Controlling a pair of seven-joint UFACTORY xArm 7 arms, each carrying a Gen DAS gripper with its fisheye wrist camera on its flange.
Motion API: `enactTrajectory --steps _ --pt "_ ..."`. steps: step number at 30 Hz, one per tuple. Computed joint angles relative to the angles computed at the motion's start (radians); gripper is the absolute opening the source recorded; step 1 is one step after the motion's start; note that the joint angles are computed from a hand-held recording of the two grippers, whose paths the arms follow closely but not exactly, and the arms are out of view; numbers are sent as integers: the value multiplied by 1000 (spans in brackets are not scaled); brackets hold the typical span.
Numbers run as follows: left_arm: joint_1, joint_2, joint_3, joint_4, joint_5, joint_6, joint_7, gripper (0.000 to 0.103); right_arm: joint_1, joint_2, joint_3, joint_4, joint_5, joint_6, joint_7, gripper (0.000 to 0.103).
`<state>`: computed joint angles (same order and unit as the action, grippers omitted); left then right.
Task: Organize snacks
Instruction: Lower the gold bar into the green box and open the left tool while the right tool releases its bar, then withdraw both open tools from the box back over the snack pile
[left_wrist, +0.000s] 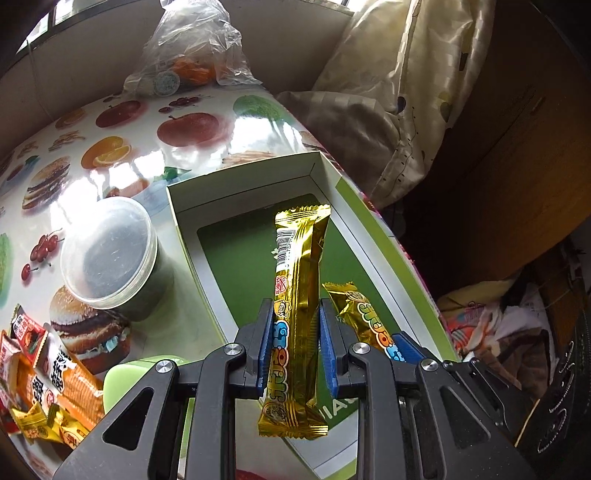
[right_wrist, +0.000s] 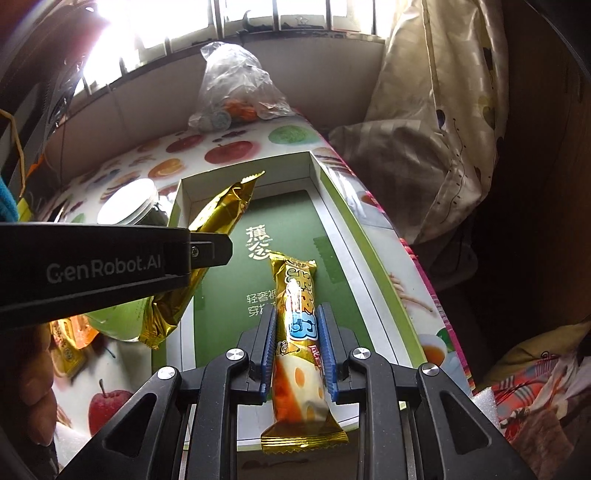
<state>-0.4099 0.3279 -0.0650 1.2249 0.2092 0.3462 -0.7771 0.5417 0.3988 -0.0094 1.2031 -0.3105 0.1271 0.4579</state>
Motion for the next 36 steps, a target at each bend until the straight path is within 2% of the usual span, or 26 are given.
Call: enactTrajectory --steps 3,6,8,10,14,28,36 --pt "9 18 -15 19 -24 3 24 24 -6 4 4 2 6 1 -6 22" --pt "-17 27 7 42 1 38 -1 24 -10 6 3 0 11 -1 -4 22" --pt "-10 30 -1 42 -1 22 10 24 -20 6 14 -3 23 -2 -11 22" --pt "-14 40 4 58 0 50 4 24 -24 6 18 -6 32 -5 -15 22" --pt "-9 48 -2 63 -9 50 10 24 -23 7 16 -7 41 -9 -19 22" --pt "-13 56 -5 73 -19 54 21 29 -15 0 0 -14 39 -2 6 40" --pt "-27 -15 4 -7 11 2 -17 42 36 -34 -56 -45 -30 -21 77 48"
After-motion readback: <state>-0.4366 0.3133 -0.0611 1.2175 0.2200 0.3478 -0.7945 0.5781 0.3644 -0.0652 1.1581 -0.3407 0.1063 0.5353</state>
